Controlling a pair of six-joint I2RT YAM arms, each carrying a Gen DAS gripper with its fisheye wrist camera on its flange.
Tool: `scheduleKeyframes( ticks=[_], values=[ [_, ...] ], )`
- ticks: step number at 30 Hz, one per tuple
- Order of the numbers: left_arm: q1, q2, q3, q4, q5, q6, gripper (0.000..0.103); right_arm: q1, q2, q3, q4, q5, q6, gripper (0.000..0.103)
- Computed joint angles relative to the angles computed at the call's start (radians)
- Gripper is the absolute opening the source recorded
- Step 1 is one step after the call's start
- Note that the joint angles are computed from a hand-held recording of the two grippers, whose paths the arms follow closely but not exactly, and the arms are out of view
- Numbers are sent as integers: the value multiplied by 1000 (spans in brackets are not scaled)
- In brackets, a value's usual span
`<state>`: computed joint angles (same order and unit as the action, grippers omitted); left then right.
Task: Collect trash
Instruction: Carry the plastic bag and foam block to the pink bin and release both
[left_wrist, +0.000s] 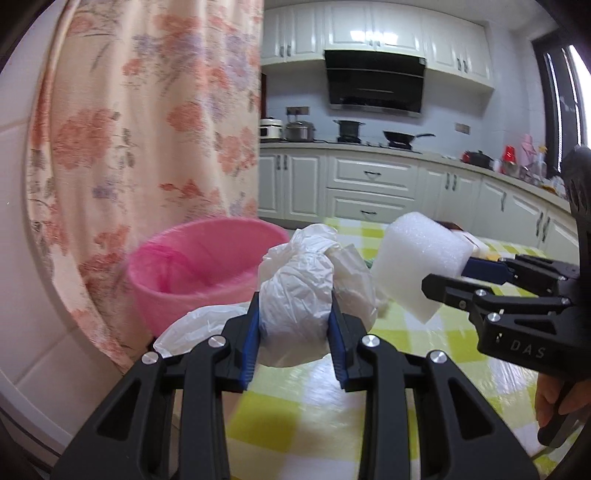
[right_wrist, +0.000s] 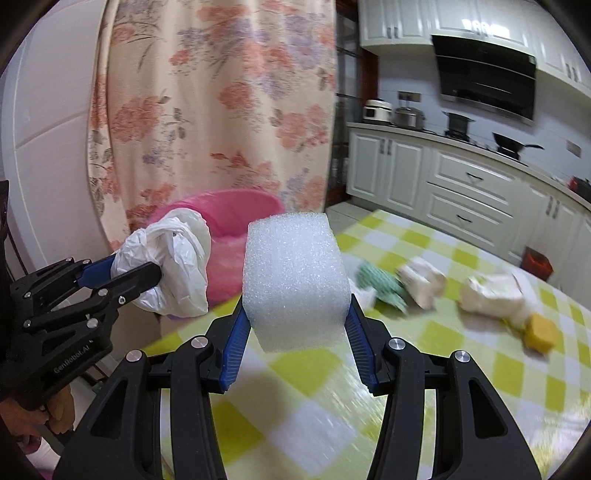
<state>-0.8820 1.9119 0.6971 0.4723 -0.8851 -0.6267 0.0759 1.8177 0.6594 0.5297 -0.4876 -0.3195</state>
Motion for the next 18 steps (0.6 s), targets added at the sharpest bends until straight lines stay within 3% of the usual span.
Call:
scheduleKeyframes(
  ticks=[10, 18],
  values=[
    [239, -178, -107, 63, 78, 169, 32, 174, 92, 245, -110, 55, 91, 49],
    [464, -141, -75, 124, 271, 250, 32, 260, 261, 527, -252, 93, 168, 49]
  ],
)
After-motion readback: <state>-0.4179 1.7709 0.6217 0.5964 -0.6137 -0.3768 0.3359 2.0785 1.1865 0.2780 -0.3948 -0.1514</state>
